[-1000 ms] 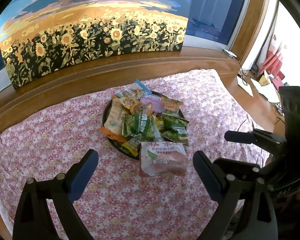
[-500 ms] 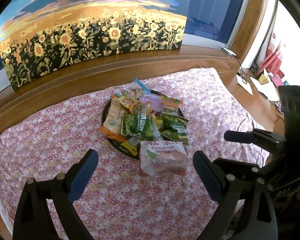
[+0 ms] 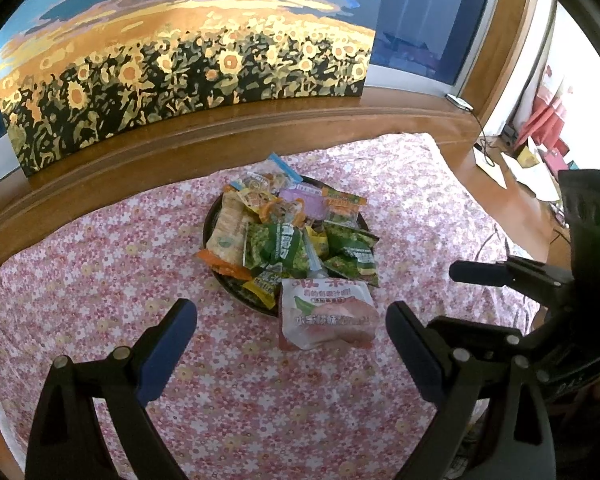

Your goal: Organize snacks

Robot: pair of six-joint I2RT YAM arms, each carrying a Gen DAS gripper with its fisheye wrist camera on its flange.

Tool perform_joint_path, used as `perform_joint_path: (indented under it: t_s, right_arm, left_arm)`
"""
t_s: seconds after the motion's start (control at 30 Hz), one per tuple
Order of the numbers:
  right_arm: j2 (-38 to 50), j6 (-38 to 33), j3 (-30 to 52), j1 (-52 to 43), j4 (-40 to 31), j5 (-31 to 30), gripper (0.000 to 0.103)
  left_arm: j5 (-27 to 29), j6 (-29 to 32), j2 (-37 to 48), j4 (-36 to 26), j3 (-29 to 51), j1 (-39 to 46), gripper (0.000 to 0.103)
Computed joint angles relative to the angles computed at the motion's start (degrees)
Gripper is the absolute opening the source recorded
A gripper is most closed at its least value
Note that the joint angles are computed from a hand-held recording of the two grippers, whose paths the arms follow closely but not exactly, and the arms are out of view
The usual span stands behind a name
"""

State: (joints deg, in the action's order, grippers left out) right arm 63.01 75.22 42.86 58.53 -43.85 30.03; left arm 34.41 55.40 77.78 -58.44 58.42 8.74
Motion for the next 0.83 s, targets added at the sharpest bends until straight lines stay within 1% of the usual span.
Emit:
perform_joint_path:
  t_s: [0.27,0.7,0.83]
  right_arm:
    - [0.3,-1.1,0.4,-0.7,0.2,-0.7,0.092]
    - [0.5,-0.5,0.3,-0.4,0.1,-0.5,0.092]
    - [0.1,0.4,-0.4,-0.2,0.0,-0.3,0.092]
  left_arm:
    - [0.1,0.3,0.2,-0.2,0.0,0.1,0.098]
    - [-0.3,0.2,0.0,0.2,-0.5,-0.4,0.098]
    - [1.2,1.3,0.4,-0.5,-0.3,0.5,0.098]
